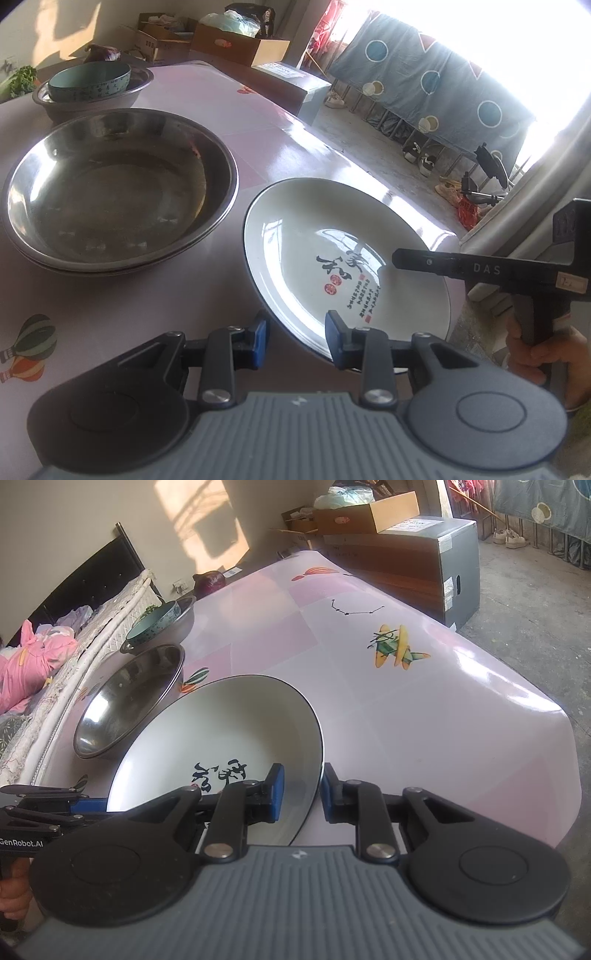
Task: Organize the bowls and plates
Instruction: 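Lift the white printed plate off the table with both tools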
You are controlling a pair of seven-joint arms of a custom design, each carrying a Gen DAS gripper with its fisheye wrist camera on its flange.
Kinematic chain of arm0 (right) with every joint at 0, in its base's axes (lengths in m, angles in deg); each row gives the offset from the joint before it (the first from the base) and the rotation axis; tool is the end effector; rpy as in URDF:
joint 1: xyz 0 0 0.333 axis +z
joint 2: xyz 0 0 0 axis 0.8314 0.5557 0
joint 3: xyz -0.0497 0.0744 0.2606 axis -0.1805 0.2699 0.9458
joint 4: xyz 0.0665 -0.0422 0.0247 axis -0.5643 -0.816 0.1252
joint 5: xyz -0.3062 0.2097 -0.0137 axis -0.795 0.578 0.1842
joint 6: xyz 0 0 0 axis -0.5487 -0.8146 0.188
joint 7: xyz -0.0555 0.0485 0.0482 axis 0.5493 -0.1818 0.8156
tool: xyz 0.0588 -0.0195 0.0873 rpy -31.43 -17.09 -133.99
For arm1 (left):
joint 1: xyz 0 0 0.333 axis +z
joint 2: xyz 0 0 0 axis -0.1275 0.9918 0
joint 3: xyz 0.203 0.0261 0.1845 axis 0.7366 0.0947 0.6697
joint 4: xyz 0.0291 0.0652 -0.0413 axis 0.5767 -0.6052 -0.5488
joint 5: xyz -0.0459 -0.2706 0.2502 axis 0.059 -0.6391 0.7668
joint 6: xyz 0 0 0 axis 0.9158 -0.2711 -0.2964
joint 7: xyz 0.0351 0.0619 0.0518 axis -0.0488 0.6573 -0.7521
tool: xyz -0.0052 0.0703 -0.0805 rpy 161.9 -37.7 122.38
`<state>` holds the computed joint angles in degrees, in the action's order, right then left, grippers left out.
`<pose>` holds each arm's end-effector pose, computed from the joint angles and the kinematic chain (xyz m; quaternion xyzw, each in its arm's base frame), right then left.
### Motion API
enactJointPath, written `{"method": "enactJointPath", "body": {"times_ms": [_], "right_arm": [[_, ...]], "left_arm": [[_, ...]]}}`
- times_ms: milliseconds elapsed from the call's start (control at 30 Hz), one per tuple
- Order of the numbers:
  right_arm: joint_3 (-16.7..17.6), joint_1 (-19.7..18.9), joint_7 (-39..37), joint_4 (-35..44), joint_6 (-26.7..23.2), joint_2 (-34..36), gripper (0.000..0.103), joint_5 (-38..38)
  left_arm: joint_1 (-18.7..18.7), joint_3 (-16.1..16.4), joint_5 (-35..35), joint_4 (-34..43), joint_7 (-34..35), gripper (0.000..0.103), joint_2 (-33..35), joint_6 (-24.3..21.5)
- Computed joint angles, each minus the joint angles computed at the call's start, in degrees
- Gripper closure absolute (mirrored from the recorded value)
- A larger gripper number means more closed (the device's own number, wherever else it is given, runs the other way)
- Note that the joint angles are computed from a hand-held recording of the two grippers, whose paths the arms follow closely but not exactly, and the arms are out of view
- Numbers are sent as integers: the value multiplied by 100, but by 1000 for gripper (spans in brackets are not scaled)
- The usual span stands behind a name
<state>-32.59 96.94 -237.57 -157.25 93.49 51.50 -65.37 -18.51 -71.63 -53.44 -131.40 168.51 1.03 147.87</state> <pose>0.5457 0.3912 0.3004 -0.5044 0.7625 -0.2031 0.3507 0.6641 -0.3401 0.3207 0.4215 -0.8255 0.3748 0.0203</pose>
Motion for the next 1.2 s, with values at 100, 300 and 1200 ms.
{"method": "enactJointPath", "body": {"times_ms": [100, 300, 1200], "right_arm": [[-19, 55, 78, -75, -100, -66, 84, -66], [39, 62, 286, -78, -209, -66, 85, -238], [-123, 158, -88, 543, -250, 398, 85, 177]], "left_arm": [[-251, 255, 266, 207, -268, 70, 121, 158], [-477, 384, 724, 399, -486, 71, 286, 435], [-254, 328, 1058, -602, -1184, 78, -337, 867]]}}
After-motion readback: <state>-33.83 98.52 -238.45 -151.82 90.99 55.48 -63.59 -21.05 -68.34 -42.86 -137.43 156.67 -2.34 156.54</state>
